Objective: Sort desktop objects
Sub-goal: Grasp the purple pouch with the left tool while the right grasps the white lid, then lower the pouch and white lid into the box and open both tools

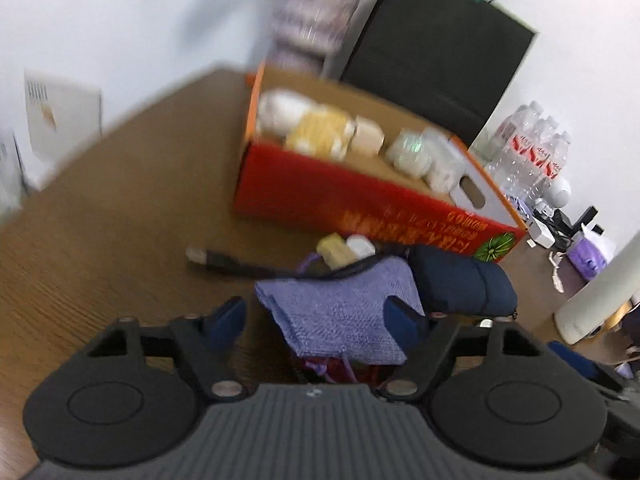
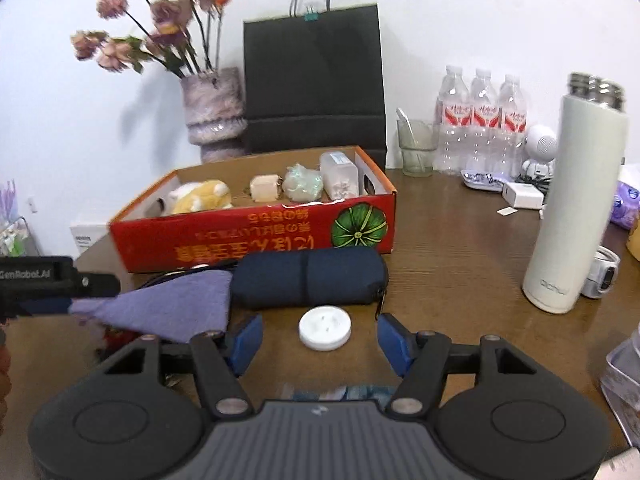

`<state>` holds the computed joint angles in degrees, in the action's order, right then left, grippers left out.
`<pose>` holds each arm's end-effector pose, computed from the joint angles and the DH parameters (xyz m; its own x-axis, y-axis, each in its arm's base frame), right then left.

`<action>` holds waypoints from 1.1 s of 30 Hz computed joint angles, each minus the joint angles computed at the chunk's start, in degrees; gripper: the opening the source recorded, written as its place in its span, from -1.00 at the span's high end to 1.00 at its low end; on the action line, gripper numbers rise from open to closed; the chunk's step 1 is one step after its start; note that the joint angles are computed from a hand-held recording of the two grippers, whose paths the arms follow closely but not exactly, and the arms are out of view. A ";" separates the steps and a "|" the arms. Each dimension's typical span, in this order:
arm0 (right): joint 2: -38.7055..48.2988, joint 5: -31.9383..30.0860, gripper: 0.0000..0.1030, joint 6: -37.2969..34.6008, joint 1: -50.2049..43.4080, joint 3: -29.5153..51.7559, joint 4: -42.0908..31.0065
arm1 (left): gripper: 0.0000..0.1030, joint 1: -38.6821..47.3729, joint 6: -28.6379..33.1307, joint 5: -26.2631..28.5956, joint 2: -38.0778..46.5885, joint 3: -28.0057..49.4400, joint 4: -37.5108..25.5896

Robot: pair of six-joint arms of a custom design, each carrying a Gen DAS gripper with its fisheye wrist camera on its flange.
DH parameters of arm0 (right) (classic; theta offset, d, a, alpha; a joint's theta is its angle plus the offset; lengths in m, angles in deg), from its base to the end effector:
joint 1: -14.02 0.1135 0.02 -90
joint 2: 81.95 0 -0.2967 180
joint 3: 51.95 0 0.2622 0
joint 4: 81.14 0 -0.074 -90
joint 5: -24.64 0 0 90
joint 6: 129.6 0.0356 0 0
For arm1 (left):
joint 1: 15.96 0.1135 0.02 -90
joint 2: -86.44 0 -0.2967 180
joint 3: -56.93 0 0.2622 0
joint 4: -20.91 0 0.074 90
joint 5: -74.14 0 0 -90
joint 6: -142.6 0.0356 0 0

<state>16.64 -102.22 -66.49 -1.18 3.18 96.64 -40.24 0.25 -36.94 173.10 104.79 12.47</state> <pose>0.3204 -0.0649 0.1532 -0.5277 -0.2316 -0.8172 -0.4859 0.8715 0.0668 0.2604 -0.1034 0.1667 -0.5364 -0.5685 -0.6238 -0.4315 0.8199 -0.3762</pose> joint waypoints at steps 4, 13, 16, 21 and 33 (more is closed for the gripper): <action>4.75 5.51 -0.22 2.83 4.24 3.94 0.19 | 0.17 2.70 0.18 5.71 0.42 -1.67 5.38; 7.31 9.61 0.26 2.24 7.21 4.35 1.31 | 0.86 -8.66 3.31 -5.92 -7.64 -1.05 3.24; 3.87 6.53 0.26 0.85 5.74 1.82 1.19 | 0.86 -15.34 5.68 -12.75 -11.86 -0.04 0.84; -5.85 -1.59 0.26 -2.28 1.09 -3.05 -1.83 | 0.86 -25.13 4.30 -23.20 -15.35 2.21 -4.77; -19.86 -16.85 0.26 -15.47 -10.93 -5.70 -20.28 | 0.86 -40.10 -7.20 -36.66 -11.30 9.44 -19.76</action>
